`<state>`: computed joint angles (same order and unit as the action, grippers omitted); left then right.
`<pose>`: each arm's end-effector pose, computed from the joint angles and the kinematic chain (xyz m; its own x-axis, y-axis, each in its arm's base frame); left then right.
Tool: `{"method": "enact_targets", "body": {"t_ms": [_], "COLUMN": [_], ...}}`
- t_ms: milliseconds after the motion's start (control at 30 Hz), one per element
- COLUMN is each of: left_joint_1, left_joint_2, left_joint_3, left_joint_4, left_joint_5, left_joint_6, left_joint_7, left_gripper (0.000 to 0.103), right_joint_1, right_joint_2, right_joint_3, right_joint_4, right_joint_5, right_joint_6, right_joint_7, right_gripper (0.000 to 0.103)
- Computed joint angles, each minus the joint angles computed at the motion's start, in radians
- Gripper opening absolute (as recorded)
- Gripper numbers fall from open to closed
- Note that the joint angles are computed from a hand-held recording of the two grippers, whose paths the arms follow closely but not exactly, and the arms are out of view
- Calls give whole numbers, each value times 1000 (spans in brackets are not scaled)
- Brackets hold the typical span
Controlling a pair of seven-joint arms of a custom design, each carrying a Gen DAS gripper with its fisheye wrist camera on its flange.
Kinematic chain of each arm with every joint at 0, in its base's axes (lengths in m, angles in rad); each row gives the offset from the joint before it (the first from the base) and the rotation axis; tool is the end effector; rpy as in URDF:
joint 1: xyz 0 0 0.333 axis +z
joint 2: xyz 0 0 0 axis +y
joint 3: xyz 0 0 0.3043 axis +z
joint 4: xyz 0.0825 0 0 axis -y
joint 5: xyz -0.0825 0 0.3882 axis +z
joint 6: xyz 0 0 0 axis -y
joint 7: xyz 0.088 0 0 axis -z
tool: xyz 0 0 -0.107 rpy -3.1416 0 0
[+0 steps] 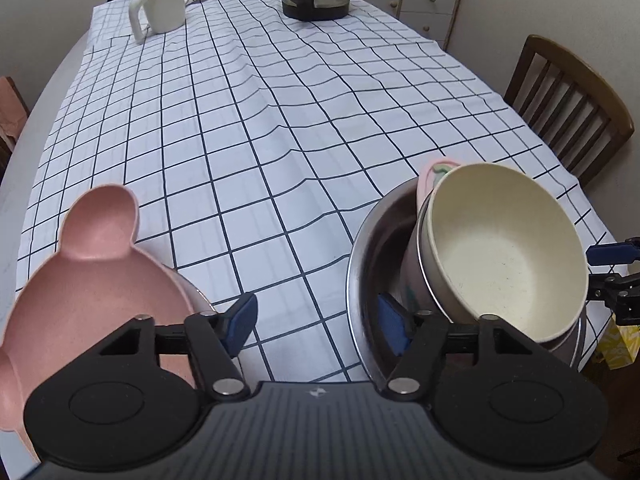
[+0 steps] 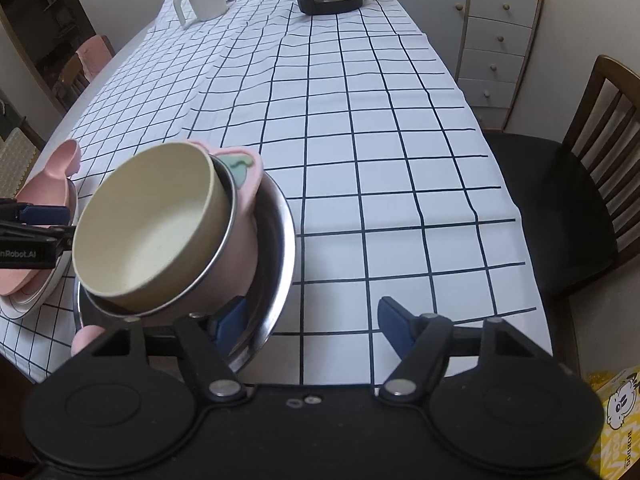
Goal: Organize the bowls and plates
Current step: 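Close both grippers on the steel bowl rim, then lift the nested steel bowl with both grippers and carry it over the plate stack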
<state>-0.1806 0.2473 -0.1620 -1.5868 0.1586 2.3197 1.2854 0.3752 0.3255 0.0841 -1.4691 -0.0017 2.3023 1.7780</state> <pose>0.6433 -0.2144 0.5350 -0.1268 -0.9917 0.0220 -0.8724 0.1009 -0.4783 0.6322 0.3030 0.5392 0.2677 -0.9554 -0.1248 -0.8633 -0.1803 -0.4714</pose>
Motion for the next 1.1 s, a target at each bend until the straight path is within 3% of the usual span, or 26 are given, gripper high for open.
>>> {"method": "enact_targets", "body": {"t_ms": [133,500,567,633,733,933,1100], "left_joint_1": [9,29,33,40,33,26,23], "left_joint_2": [27,65,76,79,88,94,88], "left_joint_3": [-10,-14,-15,-22,-24,-21,-19], "left_joint_4": [29,88,107,111,125,136,128], "left_joint_5": [-45,-146,-168,-205,-208,-203,-197], "left_joint_6": [-4,-67,-92,-103,-121,-132,-127], "left_joint_7": [44,63,60,64,64,56,48], "left_gripper": [59,57,37,28,16,14,14], "right_joint_1": [-2,-1,0,-1,-8,-3,22], "right_joint_2": [9,24,28,33,39,57,70], "right_joint_3": [3,5,4,5,11,15,1], "right_joint_4": [9,28,32,37,47,81,110], "right_joint_5": [15,30,33,39,65,83,35], "right_joint_6": [-6,-28,-30,-31,-38,-61,-92], "right_joint_7": [0,-4,-1,2,-2,-3,38], "right_gripper": [59,53,50,49,38,15,16]}}
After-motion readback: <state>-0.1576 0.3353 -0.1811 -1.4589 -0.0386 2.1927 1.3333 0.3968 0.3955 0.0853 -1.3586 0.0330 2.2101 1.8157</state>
